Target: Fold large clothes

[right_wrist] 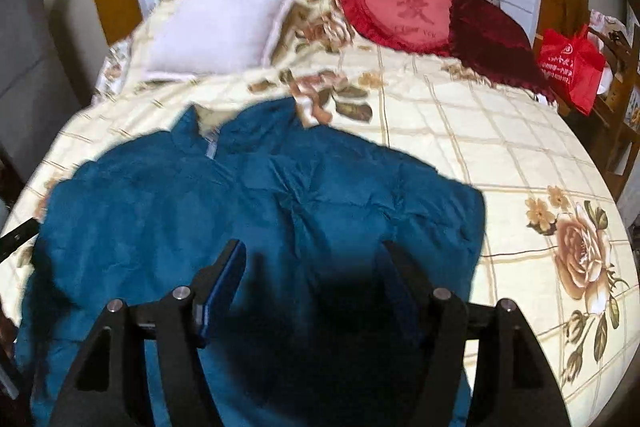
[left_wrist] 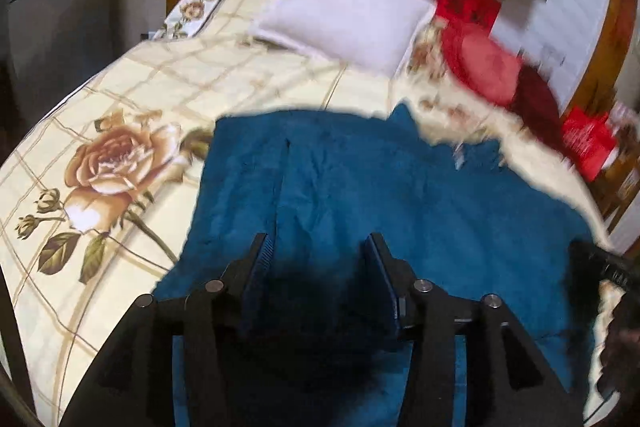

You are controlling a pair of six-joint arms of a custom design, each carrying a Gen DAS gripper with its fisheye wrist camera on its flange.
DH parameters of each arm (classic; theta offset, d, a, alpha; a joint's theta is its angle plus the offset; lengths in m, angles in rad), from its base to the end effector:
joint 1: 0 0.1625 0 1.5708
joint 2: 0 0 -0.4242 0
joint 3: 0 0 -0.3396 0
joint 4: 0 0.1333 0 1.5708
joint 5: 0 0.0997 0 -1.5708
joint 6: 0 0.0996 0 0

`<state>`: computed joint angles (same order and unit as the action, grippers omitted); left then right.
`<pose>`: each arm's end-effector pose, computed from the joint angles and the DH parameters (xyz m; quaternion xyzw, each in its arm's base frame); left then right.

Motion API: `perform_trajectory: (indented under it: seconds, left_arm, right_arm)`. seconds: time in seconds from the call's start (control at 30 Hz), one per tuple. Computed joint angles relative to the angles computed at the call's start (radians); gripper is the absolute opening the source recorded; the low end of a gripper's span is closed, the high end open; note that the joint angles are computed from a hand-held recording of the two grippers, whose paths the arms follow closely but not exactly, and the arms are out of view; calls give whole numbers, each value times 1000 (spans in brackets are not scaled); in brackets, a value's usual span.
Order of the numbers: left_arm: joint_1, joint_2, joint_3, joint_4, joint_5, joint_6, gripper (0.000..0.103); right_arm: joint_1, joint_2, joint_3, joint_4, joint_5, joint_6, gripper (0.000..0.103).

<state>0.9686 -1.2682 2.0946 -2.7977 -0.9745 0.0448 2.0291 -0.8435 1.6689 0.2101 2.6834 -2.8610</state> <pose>-0.1162 -0.5031 0.2806 0.2424 0.9068 -0.2620 0.2245 0.2381 -0.3833 0.1411 -0.0664 -0.8281 0.3933 0.3938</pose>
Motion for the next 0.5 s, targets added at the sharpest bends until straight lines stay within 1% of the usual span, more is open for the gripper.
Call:
perform_trajectory:
  seconds: [0.03,0.1,0.17,0.23,0.27,0.33,0.37,0.47,0.5]
  left_arm:
    - [7,23,-5,8,23,4,65]
    - [21,38,3,-18,14,23,68]
    - [32,48,13,-59,1,54,71]
    - [28,52,17,-62,12,60,71]
    - [25,54,18,-60,20,61,71]
    - [21,55,19,-54,29,63,71]
    - [21,54,19,-51,29,65,71]
    - [23,52,17,-45,24,67,71]
    - [23,52,18,-47,24,67,71]
  right_arm:
    - [-26,7,5,-18,8,-5,71]
    - [-67,-6,40,-70,-17,-20,73]
    - [-85,-17,69,-133,-27,-61,74]
    - [-81,-4,54,-103,-15,-46,74]
    - [-74,4,43,-71,-8,-19,74]
    - [-46,13,25,7,6,67,74]
    - [-28,2,37,2,5,77,74]
    - [35,-37,90,-40,-5,69,74]
    - [63,-27,91,-8,14,99,74]
